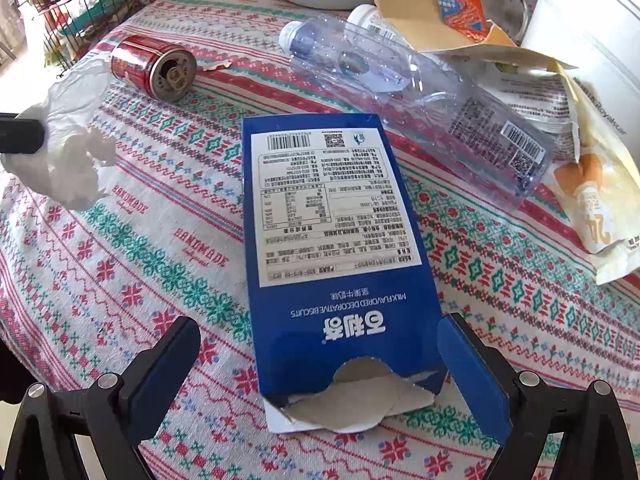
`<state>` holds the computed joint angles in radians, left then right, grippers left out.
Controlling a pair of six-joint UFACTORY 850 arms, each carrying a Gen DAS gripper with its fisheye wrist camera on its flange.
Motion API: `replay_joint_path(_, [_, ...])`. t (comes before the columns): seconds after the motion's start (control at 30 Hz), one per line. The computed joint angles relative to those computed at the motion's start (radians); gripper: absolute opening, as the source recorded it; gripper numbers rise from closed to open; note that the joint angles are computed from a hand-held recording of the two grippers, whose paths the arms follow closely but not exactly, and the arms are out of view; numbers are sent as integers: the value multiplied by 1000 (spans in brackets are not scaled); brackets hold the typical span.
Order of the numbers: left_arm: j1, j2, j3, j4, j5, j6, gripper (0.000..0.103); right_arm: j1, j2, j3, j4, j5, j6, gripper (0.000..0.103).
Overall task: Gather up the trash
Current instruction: 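Grasp the blue biscuit box with the right tool and lift it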
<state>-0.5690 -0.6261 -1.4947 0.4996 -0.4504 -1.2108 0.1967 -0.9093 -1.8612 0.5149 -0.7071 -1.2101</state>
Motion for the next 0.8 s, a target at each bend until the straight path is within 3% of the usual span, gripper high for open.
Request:
replay_joint_path(0.17, [2, -17, -19, -28, -8, 35, 2, 10, -65, -79, -69, -9, 77, 100])
replay_joint_path(0.3, [0, -30, -34, -43, -16, 55, 2, 14, -133, -167, -137, -66, 175, 100])
replay_joint_path(0.47, [-4, -35, -43, -42, -15, 62, 2, 1, -147, -191, -65, -79, 173, 99])
replay_joint_path(0.57, [-7, -33, -44, -38, -7, 61, 2, -11, -123, -162, -20, -85, 147, 97])
replay_joint_path(0.8, [-30, -16, -49, 14, 26, 34, 2, -37, 44, 44, 6, -18, 127, 96])
